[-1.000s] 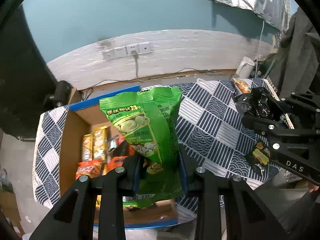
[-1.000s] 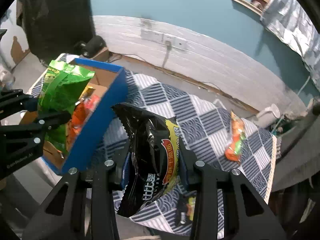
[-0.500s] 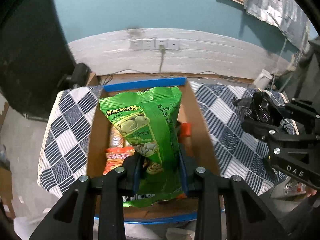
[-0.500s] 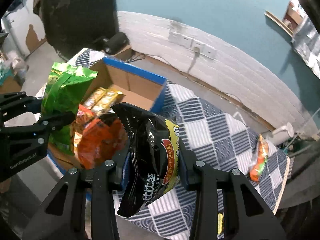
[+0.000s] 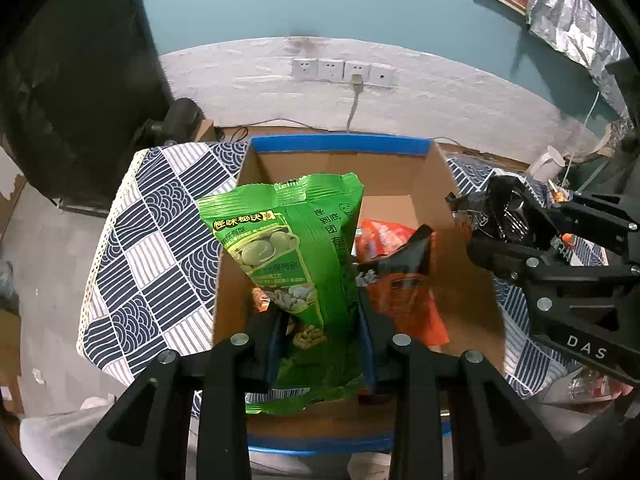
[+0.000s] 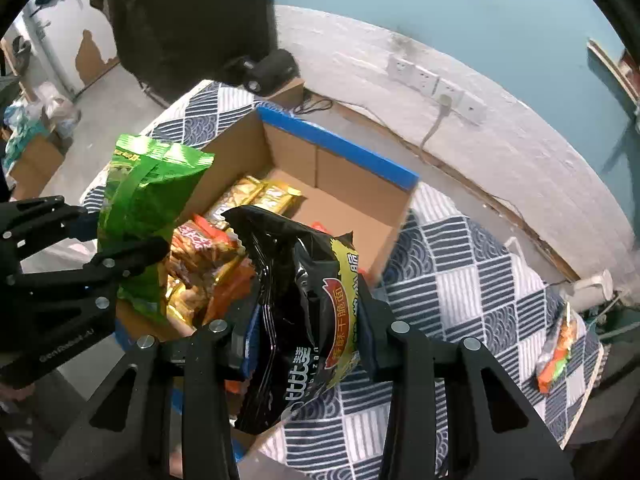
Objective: Organize snacks
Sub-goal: 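Open both tools to drop the green bag and black biscuit pack into the box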
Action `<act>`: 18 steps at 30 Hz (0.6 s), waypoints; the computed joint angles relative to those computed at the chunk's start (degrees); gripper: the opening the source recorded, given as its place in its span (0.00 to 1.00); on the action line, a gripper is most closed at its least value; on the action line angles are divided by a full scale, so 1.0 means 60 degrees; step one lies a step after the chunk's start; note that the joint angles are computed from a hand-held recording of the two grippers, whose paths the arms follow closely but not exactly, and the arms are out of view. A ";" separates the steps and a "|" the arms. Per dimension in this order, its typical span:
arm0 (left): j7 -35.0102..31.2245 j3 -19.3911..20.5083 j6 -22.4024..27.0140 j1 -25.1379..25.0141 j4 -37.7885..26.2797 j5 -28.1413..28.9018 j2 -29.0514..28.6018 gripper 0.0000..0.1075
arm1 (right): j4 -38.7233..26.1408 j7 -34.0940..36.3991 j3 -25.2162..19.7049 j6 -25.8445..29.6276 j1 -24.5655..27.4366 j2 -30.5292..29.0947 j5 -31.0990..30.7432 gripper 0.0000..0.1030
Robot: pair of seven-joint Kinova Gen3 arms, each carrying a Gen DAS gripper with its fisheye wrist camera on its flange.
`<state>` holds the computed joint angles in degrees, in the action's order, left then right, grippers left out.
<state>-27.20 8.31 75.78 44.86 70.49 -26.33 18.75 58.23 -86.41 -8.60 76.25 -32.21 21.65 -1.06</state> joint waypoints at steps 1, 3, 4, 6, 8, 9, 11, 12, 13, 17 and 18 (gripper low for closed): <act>-0.0033 -0.0008 -0.0018 -0.0049 0.0070 0.0040 -0.0008 0.30 | -0.0079 -0.0006 -0.0017 0.0040 -0.0052 0.0081 0.0009 0.37; -0.0029 -0.0019 -0.0069 -0.0172 0.0215 0.0190 -0.0026 0.30 | -0.0254 0.0003 -0.0039 0.0132 -0.0111 0.0226 -0.0026 0.37; -0.0004 -0.0025 -0.0046 -0.0196 0.0225 0.0216 -0.0019 0.30 | -0.0333 0.0014 -0.0043 0.0178 -0.0129 0.0287 -0.0050 0.37; 0.0080 -0.0057 0.0027 -0.0286 0.0273 0.0307 -0.0002 0.34 | -0.0424 0.0055 -0.0055 0.0204 -0.0176 0.0364 -0.0085 0.39; 0.0147 -0.0068 -0.0031 -0.0362 0.0369 0.0344 -0.0065 0.45 | -0.0458 0.0071 -0.0044 0.0167 -0.0222 0.0371 -0.0083 0.46; 0.0228 -0.0080 -0.0027 -0.0342 0.0398 0.0272 -0.0091 0.52 | -0.0481 0.0047 -0.0026 0.0159 -0.0264 0.0380 -0.0052 0.54; 0.0375 -0.0088 0.0013 -0.0255 0.0401 0.0023 -0.0130 0.57 | -0.0433 -0.0049 0.0031 0.0049 -0.0350 0.0314 0.0076 0.60; 0.0368 -0.0074 0.0047 -0.0256 0.0379 -0.0029 -0.0132 0.61 | -0.0471 -0.0065 0.0041 0.0040 -0.0351 0.0328 0.0097 0.61; 0.0382 -0.0065 0.0132 -0.0231 0.0303 -0.0095 -0.0111 0.64 | -0.0498 -0.0096 0.0054 0.0053 -0.0317 0.0316 0.0081 0.61; 0.0309 -0.0001 0.0180 -0.0184 0.0147 -0.0171 -0.0064 0.64 | -0.0529 -0.0254 0.0090 0.0149 -0.0161 0.0243 -0.0015 0.63; 0.0274 0.0003 0.0198 -0.0168 0.0112 -0.0180 -0.0047 0.65 | -0.0520 -0.0289 0.0103 0.0176 -0.0115 0.0210 -0.0025 0.64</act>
<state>-25.56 8.33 76.97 43.85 71.17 -27.41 18.47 55.11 -88.14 -7.98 77.31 -32.90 22.91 -1.22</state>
